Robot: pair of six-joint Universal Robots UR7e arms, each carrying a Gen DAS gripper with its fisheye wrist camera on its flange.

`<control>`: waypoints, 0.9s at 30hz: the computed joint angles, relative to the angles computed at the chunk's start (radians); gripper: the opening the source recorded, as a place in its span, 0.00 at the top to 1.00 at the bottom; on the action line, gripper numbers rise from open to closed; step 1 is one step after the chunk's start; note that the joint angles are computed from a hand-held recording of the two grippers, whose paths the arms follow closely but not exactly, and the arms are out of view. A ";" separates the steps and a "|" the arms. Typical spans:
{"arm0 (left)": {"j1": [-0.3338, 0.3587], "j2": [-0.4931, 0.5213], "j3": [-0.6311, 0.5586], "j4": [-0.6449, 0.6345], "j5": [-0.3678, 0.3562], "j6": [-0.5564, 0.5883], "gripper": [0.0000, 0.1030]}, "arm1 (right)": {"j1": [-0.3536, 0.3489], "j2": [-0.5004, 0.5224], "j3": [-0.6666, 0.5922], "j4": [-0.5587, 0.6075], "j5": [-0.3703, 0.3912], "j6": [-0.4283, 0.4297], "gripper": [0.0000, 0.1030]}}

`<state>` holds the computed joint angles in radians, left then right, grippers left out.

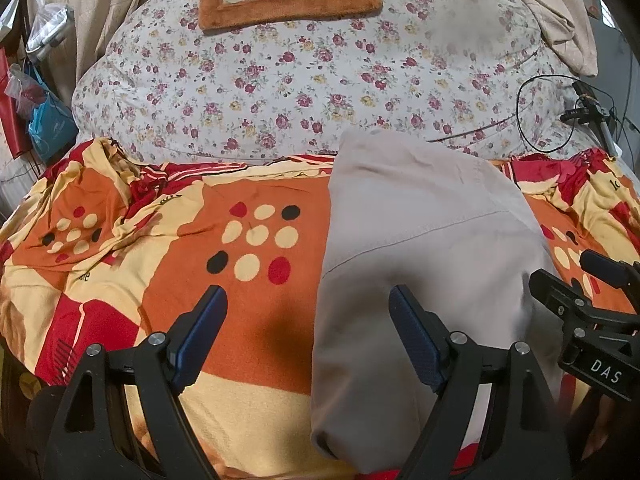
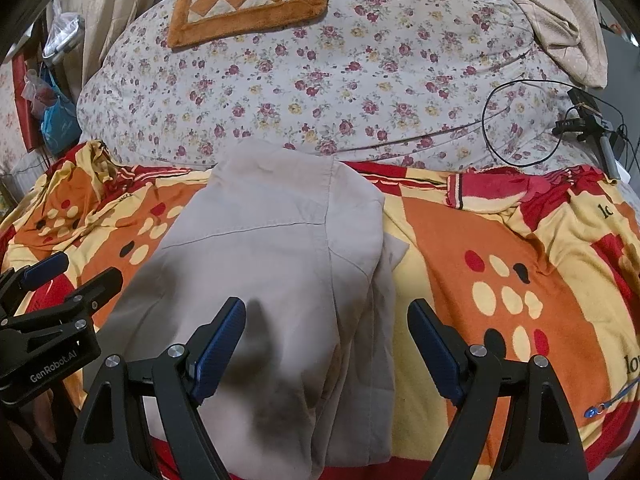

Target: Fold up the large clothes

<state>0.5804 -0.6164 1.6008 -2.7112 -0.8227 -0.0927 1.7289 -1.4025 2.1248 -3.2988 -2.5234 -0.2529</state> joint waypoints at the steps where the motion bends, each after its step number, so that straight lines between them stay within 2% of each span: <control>1: 0.000 -0.001 0.001 -0.001 0.000 0.001 0.19 | 0.001 0.002 -0.001 0.000 0.000 0.000 0.18; 27: 0.002 0.006 -0.011 0.012 0.003 -0.010 0.19 | 0.001 0.016 -0.020 0.016 0.003 -0.008 0.18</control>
